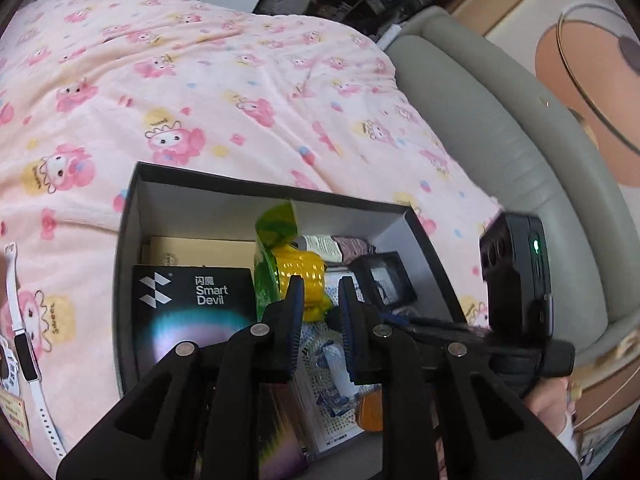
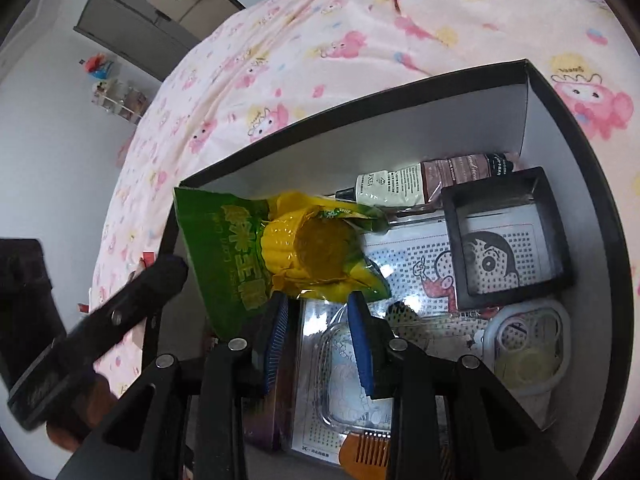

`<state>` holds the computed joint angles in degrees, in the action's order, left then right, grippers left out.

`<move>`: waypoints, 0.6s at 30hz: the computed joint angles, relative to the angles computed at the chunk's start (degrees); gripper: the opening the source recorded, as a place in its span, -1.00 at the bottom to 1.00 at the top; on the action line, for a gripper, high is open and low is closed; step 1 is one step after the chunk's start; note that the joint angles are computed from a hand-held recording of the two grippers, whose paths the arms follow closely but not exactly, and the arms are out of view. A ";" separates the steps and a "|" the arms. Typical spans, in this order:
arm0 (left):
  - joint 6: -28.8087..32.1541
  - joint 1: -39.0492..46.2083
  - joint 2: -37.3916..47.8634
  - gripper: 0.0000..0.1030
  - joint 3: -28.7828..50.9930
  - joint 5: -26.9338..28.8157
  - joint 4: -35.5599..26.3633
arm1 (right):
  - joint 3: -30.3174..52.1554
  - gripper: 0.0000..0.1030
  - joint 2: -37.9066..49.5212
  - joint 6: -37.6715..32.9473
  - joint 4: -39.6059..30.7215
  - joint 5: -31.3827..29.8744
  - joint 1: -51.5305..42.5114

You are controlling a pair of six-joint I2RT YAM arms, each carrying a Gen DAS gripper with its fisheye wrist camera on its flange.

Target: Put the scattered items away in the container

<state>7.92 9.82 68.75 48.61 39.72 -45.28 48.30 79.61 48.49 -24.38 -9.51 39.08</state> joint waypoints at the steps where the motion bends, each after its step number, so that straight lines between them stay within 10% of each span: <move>1: -1.31 -1.05 0.29 -0.68 -0.03 -3.05 0.69 | 0.47 -0.46 0.81 -0.15 0.13 -0.25 -0.46; 9: -5.08 4.36 4.43 -0.78 1.70 -10.47 3.66 | 6.70 -0.41 7.72 -2.94 -1.55 -2.33 -1.99; 18: -0.34 8.27 7.63 -0.78 2.91 -0.64 0.29 | 5.54 -0.40 8.20 -0.47 4.77 -5.83 -2.02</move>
<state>7.58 18.09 76.38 51.52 39.08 -44.98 53.84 87.81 48.02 -19.61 -15.34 37.06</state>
